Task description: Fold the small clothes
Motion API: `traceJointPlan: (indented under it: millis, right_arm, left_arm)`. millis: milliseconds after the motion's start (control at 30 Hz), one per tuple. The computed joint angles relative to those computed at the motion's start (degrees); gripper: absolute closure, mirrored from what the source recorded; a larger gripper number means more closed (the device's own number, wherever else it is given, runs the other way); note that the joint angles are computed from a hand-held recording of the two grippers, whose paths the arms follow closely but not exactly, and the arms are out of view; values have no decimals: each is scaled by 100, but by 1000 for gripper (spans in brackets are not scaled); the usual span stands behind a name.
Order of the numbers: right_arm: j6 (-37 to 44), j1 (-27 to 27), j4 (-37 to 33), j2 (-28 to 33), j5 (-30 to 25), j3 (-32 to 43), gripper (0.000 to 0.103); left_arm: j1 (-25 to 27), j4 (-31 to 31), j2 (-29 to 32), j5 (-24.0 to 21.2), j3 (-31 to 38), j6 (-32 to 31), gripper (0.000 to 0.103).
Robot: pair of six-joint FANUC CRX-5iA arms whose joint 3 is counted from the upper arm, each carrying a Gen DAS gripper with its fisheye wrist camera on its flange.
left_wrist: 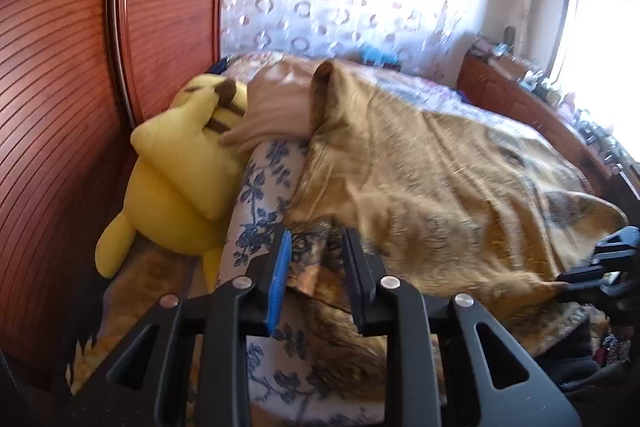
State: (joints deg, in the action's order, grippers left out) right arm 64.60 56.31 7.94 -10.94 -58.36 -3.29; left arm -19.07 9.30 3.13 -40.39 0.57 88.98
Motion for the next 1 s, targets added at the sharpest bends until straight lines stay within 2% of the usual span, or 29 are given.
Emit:
traceJointPlan:
  millis: [33,100,167,433,633,833,1000]
  right_arm:
    - [-101,36,126,-17,21,-57,74]
    - [-171,38,209,-47,89,-115,67]
    - [-329,46,382,-71,142,-191,55]
    - [-728,10,773,-99,316,-382,51]
    - [-839,65,959,-85,338,-476,49]
    - [-885,63,984,-107,399,-564,48]
    - [-907,70,1013,-107,413,-599,48]
  left_arm:
    - [-9,-96,87,-101,94,96,79]
    - [-13,-173,218,-243,200,179,78]
    - [-27,-241,343,-380,292,229,78]
    - [-320,-1142,393,-357,474,740,75]
    - [-262,-997,382,-344,435,697,74]
    - [-248,-979,258,-10,185,660,74]
    - [-80,-508,180,-275,118,475,74]
